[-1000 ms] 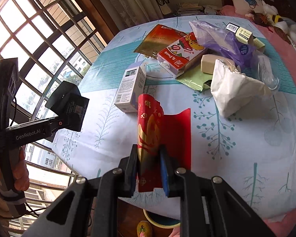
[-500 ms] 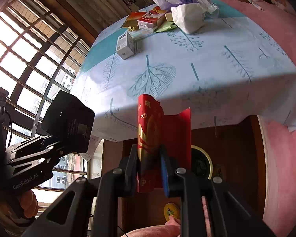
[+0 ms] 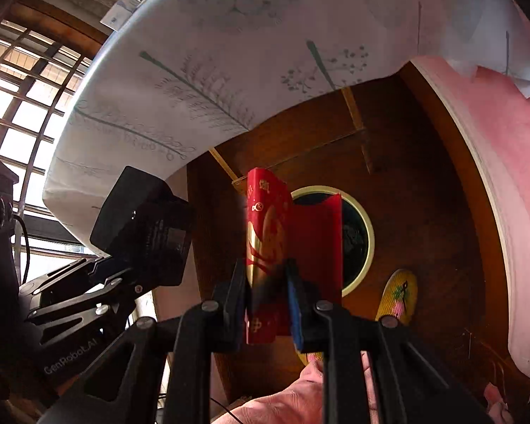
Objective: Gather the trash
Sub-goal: 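Open both grippers over the bin to drop the card and envelope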
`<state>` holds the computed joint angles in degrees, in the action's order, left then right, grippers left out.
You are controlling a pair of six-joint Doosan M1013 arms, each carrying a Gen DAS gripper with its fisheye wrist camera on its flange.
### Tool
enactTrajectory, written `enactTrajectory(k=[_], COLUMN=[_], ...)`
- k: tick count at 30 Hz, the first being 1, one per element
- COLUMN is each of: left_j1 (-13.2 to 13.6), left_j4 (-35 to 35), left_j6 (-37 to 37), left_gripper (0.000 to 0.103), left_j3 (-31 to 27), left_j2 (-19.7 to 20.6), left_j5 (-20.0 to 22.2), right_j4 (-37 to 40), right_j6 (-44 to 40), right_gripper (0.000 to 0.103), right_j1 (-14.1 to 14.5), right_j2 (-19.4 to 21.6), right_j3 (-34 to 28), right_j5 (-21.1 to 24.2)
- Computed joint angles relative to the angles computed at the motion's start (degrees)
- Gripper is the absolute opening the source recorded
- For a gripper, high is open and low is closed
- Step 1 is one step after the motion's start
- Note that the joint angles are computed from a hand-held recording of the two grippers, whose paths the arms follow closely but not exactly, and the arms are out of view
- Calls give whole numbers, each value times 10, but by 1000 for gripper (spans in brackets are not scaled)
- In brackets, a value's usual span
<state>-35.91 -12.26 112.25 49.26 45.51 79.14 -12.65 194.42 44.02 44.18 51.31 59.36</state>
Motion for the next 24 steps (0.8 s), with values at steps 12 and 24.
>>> enactTrajectory(k=[12, 24], left_j1=[-2, -3], left_j4=[52, 80], left_j6=[-49, -92], left_gripper=[66, 66], left_j3=[4, 4], left_j2=[56, 52], left_j5=[-37, -47], right_j4=[63, 71], right_j6=[-29, -68], right_gripper=[27, 49], right_j1=[-23, -26], right_j2=[32, 47], right_j3=[66, 35], right_j5=[-89, -64])
